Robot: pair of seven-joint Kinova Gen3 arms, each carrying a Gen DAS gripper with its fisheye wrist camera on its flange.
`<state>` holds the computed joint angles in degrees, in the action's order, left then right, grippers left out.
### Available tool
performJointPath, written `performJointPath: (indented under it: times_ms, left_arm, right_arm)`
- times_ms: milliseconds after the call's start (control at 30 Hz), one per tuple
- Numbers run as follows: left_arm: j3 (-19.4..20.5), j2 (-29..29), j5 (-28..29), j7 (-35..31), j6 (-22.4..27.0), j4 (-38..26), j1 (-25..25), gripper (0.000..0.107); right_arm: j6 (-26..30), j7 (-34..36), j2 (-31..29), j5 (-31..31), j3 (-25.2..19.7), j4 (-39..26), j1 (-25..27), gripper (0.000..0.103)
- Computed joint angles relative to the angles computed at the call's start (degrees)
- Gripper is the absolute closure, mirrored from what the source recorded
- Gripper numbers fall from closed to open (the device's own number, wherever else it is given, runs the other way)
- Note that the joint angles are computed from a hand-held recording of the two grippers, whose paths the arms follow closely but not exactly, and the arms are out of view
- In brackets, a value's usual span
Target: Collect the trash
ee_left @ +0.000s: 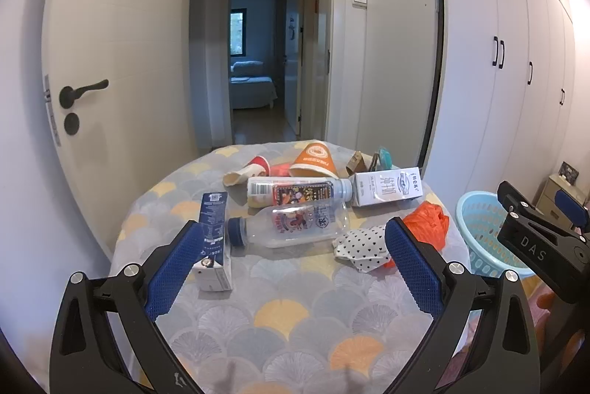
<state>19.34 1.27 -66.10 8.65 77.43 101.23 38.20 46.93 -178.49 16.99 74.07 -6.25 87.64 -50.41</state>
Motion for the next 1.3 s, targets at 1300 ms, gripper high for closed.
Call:
performJointPath:
  times_ms: [1300]
  left_arm:
    - [2.0,-3.0,-1.0,2.7,0.4,3.7,-1.7,0.012]
  right_arm:
    - [0.7,-1.9,-0.8,2.2,-1.0,0.8,-0.8,0.009]
